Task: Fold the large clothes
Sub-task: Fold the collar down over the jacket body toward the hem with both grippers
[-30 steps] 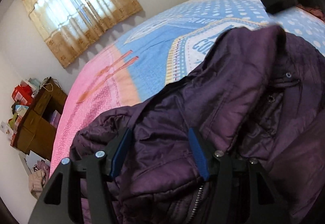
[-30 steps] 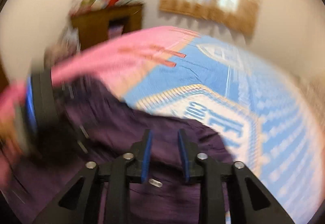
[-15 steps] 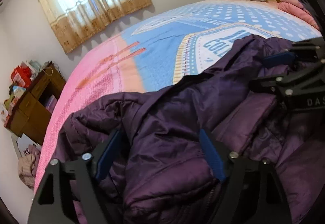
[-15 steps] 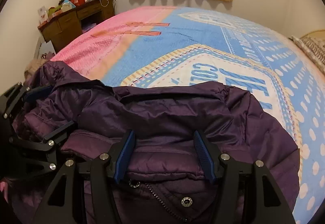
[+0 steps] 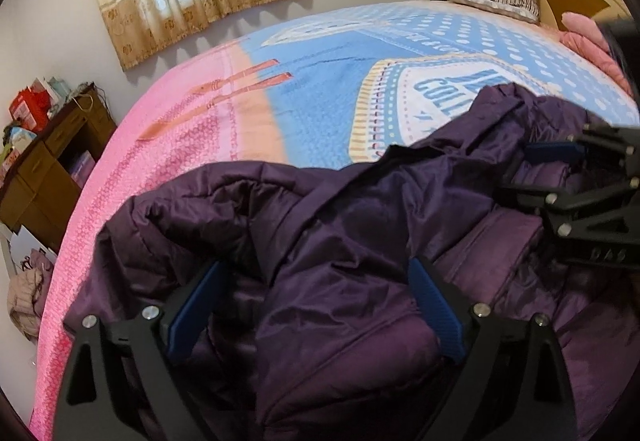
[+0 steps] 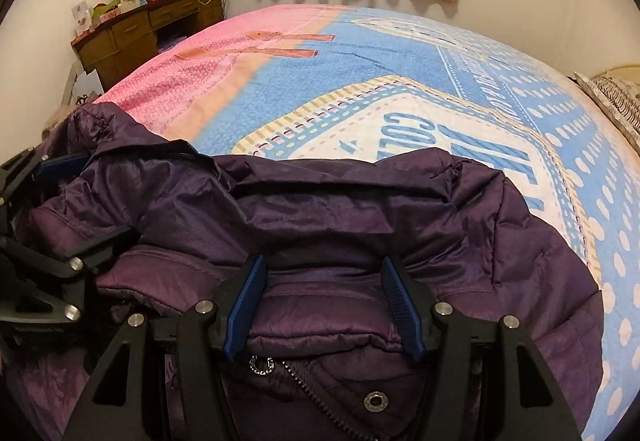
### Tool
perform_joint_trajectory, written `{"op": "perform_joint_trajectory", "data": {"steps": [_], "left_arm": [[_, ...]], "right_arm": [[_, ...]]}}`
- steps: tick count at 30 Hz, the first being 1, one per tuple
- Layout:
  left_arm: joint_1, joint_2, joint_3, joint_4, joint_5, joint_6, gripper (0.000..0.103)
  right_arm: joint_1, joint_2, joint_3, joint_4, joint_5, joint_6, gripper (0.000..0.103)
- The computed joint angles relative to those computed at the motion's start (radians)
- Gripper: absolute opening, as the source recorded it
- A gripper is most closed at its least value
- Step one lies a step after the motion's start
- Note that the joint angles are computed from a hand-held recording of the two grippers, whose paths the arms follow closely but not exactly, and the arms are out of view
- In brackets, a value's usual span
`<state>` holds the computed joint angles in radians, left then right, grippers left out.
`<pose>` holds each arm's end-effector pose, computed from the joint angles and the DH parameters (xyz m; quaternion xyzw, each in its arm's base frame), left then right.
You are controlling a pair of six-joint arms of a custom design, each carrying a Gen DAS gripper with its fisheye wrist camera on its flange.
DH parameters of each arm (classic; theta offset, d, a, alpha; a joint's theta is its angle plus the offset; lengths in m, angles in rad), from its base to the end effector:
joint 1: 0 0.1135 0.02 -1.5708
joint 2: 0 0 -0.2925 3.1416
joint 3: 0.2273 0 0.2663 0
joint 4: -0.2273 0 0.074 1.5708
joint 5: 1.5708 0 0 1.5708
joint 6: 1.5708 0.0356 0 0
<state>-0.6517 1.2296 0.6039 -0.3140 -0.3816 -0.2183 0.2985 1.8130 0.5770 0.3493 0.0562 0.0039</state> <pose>0.1915 -0.1294 0.1994 0.1432 0.9242 0.0351 0.3523 0.2886 0.0867 0.0872 -0.1289 0.9329 0.0243 0.3354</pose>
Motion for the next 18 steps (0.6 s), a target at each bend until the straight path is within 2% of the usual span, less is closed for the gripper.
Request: {"op": "perform_joint_trajectory", "data": {"steps": [5,7,11,13,16,18], "left_arm": [[-0.056,-0.069,0.058,-0.071,-0.053,-0.08,0.095],[-0.074,-0.055,0.086,-0.083,-0.037,-0.118,0.095],[-0.101,0.062,0.113,-0.077,-0.041,-0.132,0.096],[-0.097,0.112,0.108,-0.069,-0.053,-0.14,0.103],[-0.048,0.107,0.09,-0.038,0.02,-0.142,0.103],[-0.048,0.108,0.077,-0.019,0.021,-0.148,0.103]], "right_arm": [[0.003,0.001,-0.003,0.009,0.007,0.001,0.061],[0.004,0.0,-0.005,0.012,0.008,0.001,0.061],[0.002,-0.003,-0.008,0.013,0.002,0.002,0.061],[0.001,-0.002,-0.007,0.012,0.001,0.002,0.061],[0.0,-0.001,-0.006,0.013,0.0,0.001,0.061],[0.0,0.001,-0.005,0.013,0.001,0.001,0.061]]}}
